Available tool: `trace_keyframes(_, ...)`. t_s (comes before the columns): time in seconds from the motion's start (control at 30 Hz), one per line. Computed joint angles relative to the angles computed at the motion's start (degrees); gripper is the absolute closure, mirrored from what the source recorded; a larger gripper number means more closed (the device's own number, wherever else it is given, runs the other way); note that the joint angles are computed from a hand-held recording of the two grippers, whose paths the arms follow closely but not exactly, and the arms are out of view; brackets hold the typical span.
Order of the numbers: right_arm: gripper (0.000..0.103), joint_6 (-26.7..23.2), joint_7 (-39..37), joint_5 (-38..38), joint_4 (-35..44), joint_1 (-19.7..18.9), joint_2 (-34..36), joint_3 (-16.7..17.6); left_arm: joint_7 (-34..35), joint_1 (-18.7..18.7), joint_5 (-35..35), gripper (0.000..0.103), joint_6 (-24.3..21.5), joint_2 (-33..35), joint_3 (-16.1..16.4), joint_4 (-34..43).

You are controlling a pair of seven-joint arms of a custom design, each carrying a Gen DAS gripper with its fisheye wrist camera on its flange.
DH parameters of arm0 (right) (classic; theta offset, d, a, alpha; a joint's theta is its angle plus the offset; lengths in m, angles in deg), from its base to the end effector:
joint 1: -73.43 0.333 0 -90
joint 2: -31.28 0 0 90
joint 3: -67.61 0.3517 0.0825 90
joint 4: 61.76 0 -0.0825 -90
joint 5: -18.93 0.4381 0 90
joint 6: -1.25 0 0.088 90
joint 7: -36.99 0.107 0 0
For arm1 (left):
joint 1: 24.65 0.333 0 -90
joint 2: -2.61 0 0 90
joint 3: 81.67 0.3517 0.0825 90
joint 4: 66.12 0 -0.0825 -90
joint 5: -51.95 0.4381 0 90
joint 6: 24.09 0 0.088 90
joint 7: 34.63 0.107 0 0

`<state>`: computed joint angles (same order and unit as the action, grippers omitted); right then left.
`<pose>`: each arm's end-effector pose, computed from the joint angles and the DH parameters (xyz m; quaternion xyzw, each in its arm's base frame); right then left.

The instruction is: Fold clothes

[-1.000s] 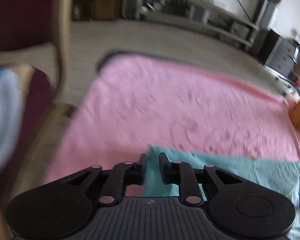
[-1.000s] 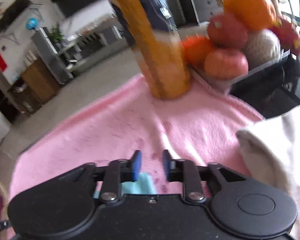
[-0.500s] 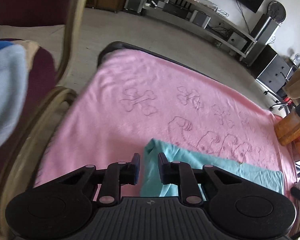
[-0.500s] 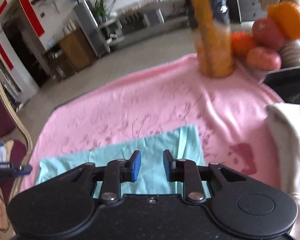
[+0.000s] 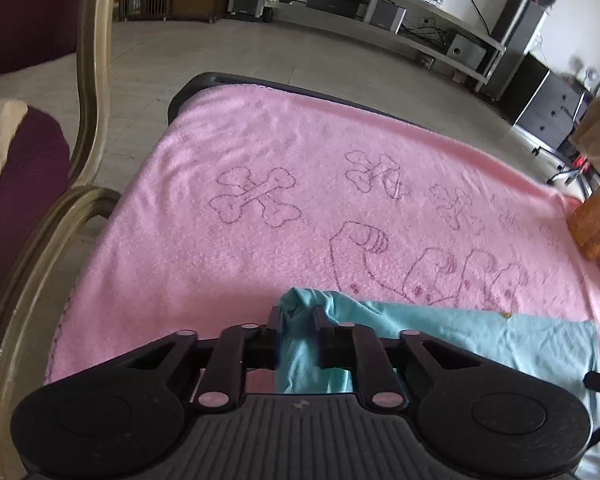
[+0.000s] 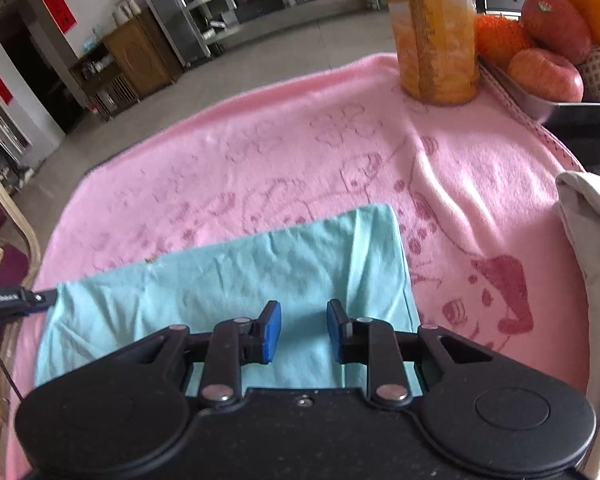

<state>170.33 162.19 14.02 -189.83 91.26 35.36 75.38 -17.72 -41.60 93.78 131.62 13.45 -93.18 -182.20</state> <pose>0.5588 0.2729 0.4127 -0.6389 0.7008 -0.0959 0.3025 0.5799 -0.3359 0.4103 -0.7336 0.6017 -0.2583 0.1820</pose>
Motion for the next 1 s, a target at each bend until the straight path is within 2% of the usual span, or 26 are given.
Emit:
trace_keyframes(0.03, 0.078, -0.81, 0.22, -0.28, 0.23, 0.05, 0.14, -0.05, -1.52, -0.65, 2.16, 0.102, -0.72, -0.11, 0.46, 0.17)
trace_keyframes(0.1, 0.078, -1.10, -0.04, -0.18, 0.26, -0.02, 0.31, -0.02, -5.13, -1.71, 5.97, 0.103, -3.09, -0.60, 1.01, 0.51)
trace_keyframes(0.13, 0.078, -1.22, 0.19, -0.59, 0.23, 0.03, 0.26, -0.10, -7.52, -2.43, 8.07, 0.103, -6.03, -0.85, 1.18, 0.97)
trace_keyframes(0.17, 0.078, -1.34, 0.43, -1.01, 0.20, 0.08, 0.21, -0.18, -9.23, -3.29, 9.84, 0.103, -11.13, -0.67, 1.09, 2.08)
trace_keyframes(0.2, 0.078, -1.51, 0.77, -1.58, 0.18, 0.14, 0.16, -0.29, -9.55, -3.69, 10.52, 0.103, -15.55, -0.16, 0.84, 3.10)
trace_keyframes(0.23, 0.078, -1.65, 1.19, -2.38, 0.18, 0.25, 0.14, -0.42, -8.92, -4.11, 9.25, 0.103, -17.84, 0.39, 1.40, 3.54)
trace_keyframes(0.3, 0.078, -1.91, 1.51, -3.29, 0.15, 0.33, 0.02, -0.52, -9.85, -1.50, 6.18, 0.103, -14.80, -0.43, 0.53, 1.47)
trace_keyframes(0.4, 0.078, -2.13, 0.38, -2.15, 0.28, 0.09, -0.03, -0.32, -9.30, 1.83, 0.89, 0.098, 0.04, -3.30, 0.17, -3.37)
trace_keyframes(0.43, 0.078, -2.10, -0.09, -1.40, 0.26, -0.02, -0.05, -0.22, -8.55, 2.00, 1.03, 0.086, 2.46, -3.64, 0.04, -3.74)
trace_keyframes(0.47, 0.077, -2.06, -0.76, -0.39, 0.26, -0.15, -0.03, -0.09, -7.83, 2.84, 1.66, 0.066, 4.26, -3.84, -0.92, -3.83)
trace_keyframes(0.5, 0.077, -1.99, -1.35, 0.40, 0.27, -0.23, 0.00, 0.02, -6.32, 1.67, 1.29, 0.060, 2.86, -3.80, -0.47, -3.23)
trace_keyframes(0.6, 0.074, -1.84, -3.12, 2.60, 0.33, -0.42, 0.09, 0.33, -2.10, 0.19, 0.75, 0.055, -3.57, -3.27, -1.56, -0.65)
trace_keyframes(0.63, 0.072, -1.82, -3.71, 3.23, 0.37, -0.47, 0.11, 0.42, 0.31, 0.04, -1.32, 0.049, -5.86, -3.00, -2.03, 0.17)
trace_keyframes(0.7, 0.070, -1.83, -4.75, 4.24, 0.47, -0.51, 0.19, 0.57, 5.34, 0.66, -7.34, 0.038, -7.55, -2.78, -2.65, 0.64)
trace_keyframes(0.73, 0.067, -1.86, -5.20, 4.62, 0.54, -0.51, 0.23, 0.62, 6.15, 0.80, -9.37, 0.032, -8.15, -2.80, -2.68, 0.65)
trace_keyframes(0.8, 0.065, -1.90, -5.75, 4.66, 0.58, -0.40, 0.24, 0.64, 4.80, 0.30, -9.54, 0.027, -10.28, -2.82, -2.30, 0.87)
trace_keyframes(0.87, 0.063, -2.02, -6.08, 4.71, 0.58, -0.32, 0.18, 0.61, 5.05, -0.21, -8.26, 0.005, -12.83, -2.12, -2.08, 1.76)
trace_keyframes(1.0, 0.061, -2.07, -7.01, 5.96, 0.72, -0.33, 0.25, 0.74, 6.37, 0.30, -8.94, 0.002, -10.22, -1.50, -1.90, 1.34)
